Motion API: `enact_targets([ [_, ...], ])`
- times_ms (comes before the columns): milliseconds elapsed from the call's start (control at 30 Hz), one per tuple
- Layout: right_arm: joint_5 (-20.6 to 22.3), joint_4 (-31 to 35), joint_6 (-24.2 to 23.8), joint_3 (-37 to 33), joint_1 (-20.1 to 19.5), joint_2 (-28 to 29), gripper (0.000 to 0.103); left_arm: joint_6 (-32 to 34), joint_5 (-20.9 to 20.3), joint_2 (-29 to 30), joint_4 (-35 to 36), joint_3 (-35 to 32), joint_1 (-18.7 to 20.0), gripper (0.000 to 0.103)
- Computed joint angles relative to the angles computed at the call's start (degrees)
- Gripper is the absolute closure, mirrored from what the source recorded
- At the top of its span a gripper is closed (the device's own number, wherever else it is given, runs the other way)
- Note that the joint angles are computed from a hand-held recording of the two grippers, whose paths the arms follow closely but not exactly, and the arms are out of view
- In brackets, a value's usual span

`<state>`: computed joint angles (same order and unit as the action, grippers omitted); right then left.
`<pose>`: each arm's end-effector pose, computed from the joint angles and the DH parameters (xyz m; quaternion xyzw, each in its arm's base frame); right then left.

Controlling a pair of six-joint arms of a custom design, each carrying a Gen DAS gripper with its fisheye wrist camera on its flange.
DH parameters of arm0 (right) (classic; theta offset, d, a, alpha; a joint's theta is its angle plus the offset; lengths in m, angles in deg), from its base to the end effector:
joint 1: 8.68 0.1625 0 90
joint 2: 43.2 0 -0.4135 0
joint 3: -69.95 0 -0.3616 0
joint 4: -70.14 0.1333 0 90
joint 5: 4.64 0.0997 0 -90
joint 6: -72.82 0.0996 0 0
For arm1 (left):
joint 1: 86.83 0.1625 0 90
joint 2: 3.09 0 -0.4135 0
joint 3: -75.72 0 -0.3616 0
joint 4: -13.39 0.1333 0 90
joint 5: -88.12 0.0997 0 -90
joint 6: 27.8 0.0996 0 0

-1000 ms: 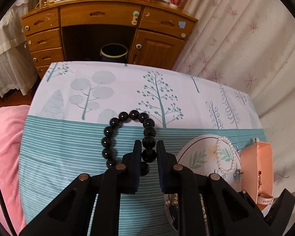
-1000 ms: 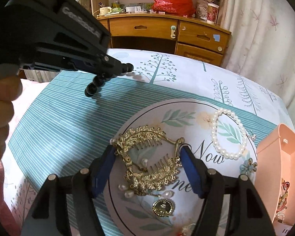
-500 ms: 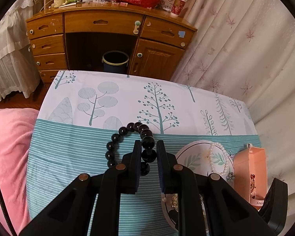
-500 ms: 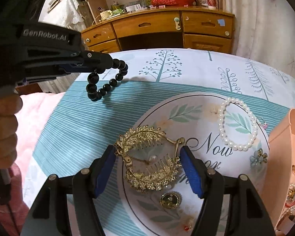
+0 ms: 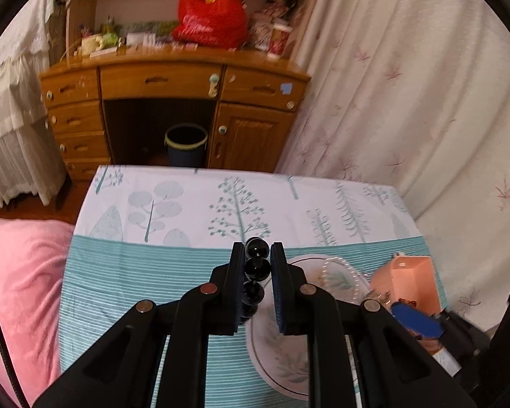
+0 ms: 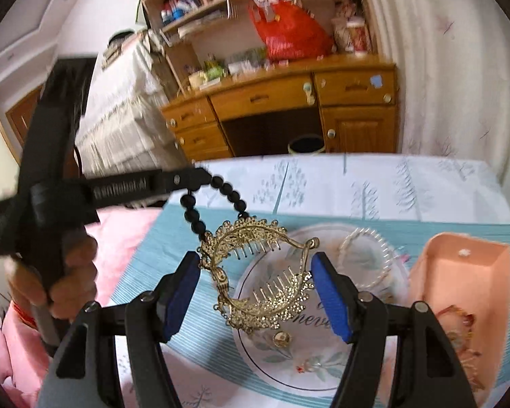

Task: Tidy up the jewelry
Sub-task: 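Carry the black bracelet into the pink box while the right tool carries the comb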

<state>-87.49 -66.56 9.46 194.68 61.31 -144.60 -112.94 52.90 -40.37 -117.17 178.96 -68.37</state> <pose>0.0065 -0.4079 0.3735 0.3727 -0.9036 0.1916 0.0888 -0.4459 -0.3752 -0.0119 -0.0021 0.8721 -0.4001 0.2819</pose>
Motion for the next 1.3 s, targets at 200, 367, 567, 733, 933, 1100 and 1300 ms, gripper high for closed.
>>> enact_targets([
  [200, 6.21, 6.49, -0.57, -4.84, -3.21, -3.72, 0.035, 0.75, 2.36, 1.97, 3.57, -4.08, -2.72, 0.09],
  [367, 10.37, 8.54, -2.1, -8.52, -6.72, -5.29, 0.035, 4.69, 2.08, 4.51, -2.76, -6.05, -3.51, 0.09],
  [567, 8.39, 6.91, 2.0, -11.75, -8.17, -3.88, 0.035, 12.77, -1.17, 10.4, -8.76, -13.13, -1.69, 0.09],
  [733, 6.97, 9.43, 4.82, -15.58, -9.09, -1.65, 0.035, 20.15, -4.69, 16.64, -11.03, -21.84, -0.01, 0.09],
  [933, 5.68, 11.36, 8.18, -18.68, -10.27, 0.39, 0.035, 26.8, -8.51, 23.29, -10.76, -31.71, 1.6, 0.09],
  [1100, 4.29, 11.81, 10.98, -20.96, -11.36, 1.84, 0.034, 28.73, -11.29, 27.02, -9.69, -37.28, 2.66, 0.09],
  [1300, 2.28, 15.45, 13.71, -24.41, -12.28, 4.04, 0.034, 28.97, -14.03, 29.47, -8.49, -40.97, 3.75, 0.086],
])
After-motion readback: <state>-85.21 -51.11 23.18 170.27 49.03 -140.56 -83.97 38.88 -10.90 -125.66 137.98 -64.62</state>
